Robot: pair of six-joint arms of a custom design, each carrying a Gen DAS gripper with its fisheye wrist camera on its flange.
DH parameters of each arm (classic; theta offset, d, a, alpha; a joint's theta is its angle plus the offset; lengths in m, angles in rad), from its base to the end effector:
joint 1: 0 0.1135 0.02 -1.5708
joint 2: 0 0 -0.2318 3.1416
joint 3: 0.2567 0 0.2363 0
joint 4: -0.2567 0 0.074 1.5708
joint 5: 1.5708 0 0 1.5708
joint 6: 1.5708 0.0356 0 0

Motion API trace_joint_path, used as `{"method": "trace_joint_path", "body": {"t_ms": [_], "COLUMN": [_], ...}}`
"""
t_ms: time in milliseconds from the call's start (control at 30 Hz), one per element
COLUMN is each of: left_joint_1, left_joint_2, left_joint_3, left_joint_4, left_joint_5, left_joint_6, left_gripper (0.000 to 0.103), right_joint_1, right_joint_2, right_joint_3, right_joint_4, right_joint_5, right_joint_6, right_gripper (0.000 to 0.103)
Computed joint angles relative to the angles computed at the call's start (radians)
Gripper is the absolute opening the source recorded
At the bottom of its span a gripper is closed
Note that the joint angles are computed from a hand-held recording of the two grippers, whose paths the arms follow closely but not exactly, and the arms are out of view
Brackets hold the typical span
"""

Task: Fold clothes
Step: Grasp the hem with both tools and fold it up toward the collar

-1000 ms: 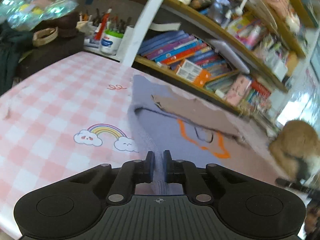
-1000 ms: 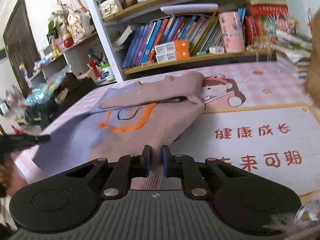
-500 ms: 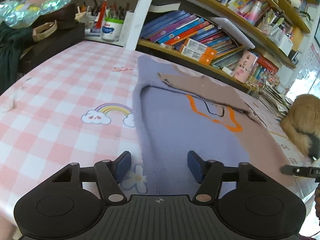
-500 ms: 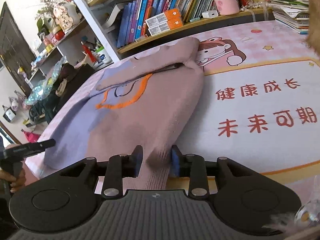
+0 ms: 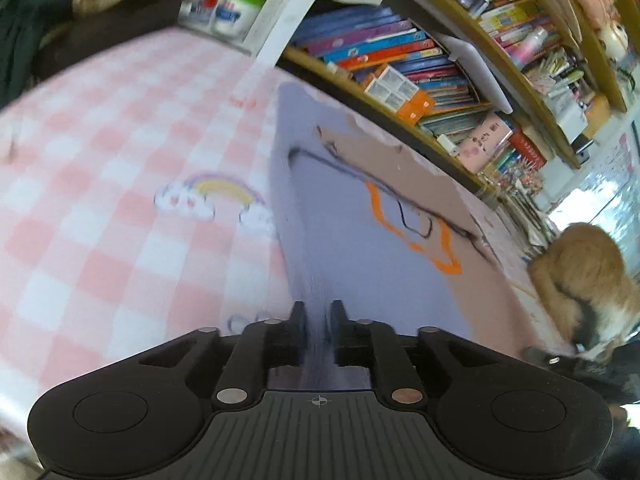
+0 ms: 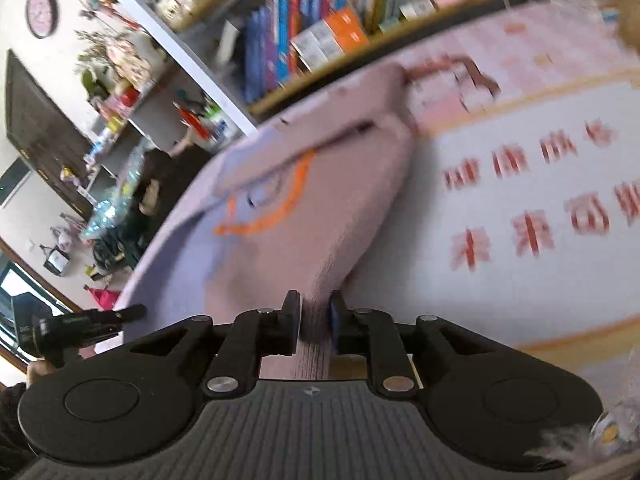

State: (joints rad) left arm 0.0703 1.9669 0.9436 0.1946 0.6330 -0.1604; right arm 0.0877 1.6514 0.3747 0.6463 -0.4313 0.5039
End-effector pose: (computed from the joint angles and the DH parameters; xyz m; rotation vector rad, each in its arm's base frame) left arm 0.3497 0.0035 0.0877 0.0266 2.3337 -0.7980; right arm 0.2460 0.0366 0.0805 0.2185 2.2398 0.8000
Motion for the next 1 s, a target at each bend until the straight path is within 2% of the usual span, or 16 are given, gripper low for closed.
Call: {"method": "trace_joint_path", "body": {"t_ms": [100,167,200,233,267,300,367,467,567,667,767,833,900,1000], "left_joint_1": [0.001,-0.008,-0.012,-0.018,-0.025,-0.034,-0.031,-0.006,0.027,0.068,0.118,0.145,0.155,0.141], "left_joint_2": [0.006,0.014,0.018,0.021,0.021,0.019,0.012,-0.02,-0.065,-0.109,-0.115,-0.1,-0.049,0.049], "left_joint_3": [-0.002,0.007,0.011,0.013,0.018,0.024,0.016,-0.041,-0.124,-0.21,-0.268,-0.298,-0.3,-0.268], "left_joint_4": [0.008,0.011,0.015,0.022,0.017,0.005,0.001,0.026,0.067,0.124,0.232,0.358,0.579,0.917], "left_joint_5": [0.025,0.02,0.016,0.003,-0.021,-0.05,-0.053,0.002,0.07,0.194,0.368,0.473,0.538,0.54], "left_joint_6": [0.013,0.024,0.03,0.025,0.021,0.021,0.029,0.032,0.038,0.02,-0.068,-0.176,-0.369,-0.646], "left_gripper": [0.033,0.033,0.03,0.026,0.02,0.007,0.005,0.004,0.004,0.004,0.005,0.005,0.005,0.005], "right_joint_1": [-0.007,-0.005,-0.004,-0.004,-0.007,-0.009,-0.012,-0.026,-0.03,-0.044,-0.078,-0.12,-0.152,-0.19], "right_joint_2": [0.043,0.055,0.06,0.063,0.068,0.071,0.048,-0.038,-0.21,-0.448,-0.715,-0.854,-0.869,-0.656], "right_joint_3": [-0.021,-0.014,-0.01,-0.003,0.001,0.002,-0.022,-0.102,-0.178,-0.26,-0.329,-0.356,-0.36,-0.336], "right_joint_4": [0.084,0.093,0.093,0.085,0.081,0.079,0.085,0.117,0.022,-0.116,-0.244,-0.269,-0.185,0.131], "right_joint_5": [-0.034,-0.043,-0.046,-0.045,-0.045,-0.046,-0.044,-0.07,-0.071,-0.084,-0.149,-0.216,-0.25,-0.271], "right_joint_6": [0.035,0.036,0.036,0.032,0.029,0.027,0.029,0.034,0.013,0.005,0.028,0.054,0.092,0.194], "right_gripper": [0.021,0.02,0.019,0.013,0.011,0.01,0.009,0.009,0.009,0.009,0.009,0.009,0.009,0.009]}}
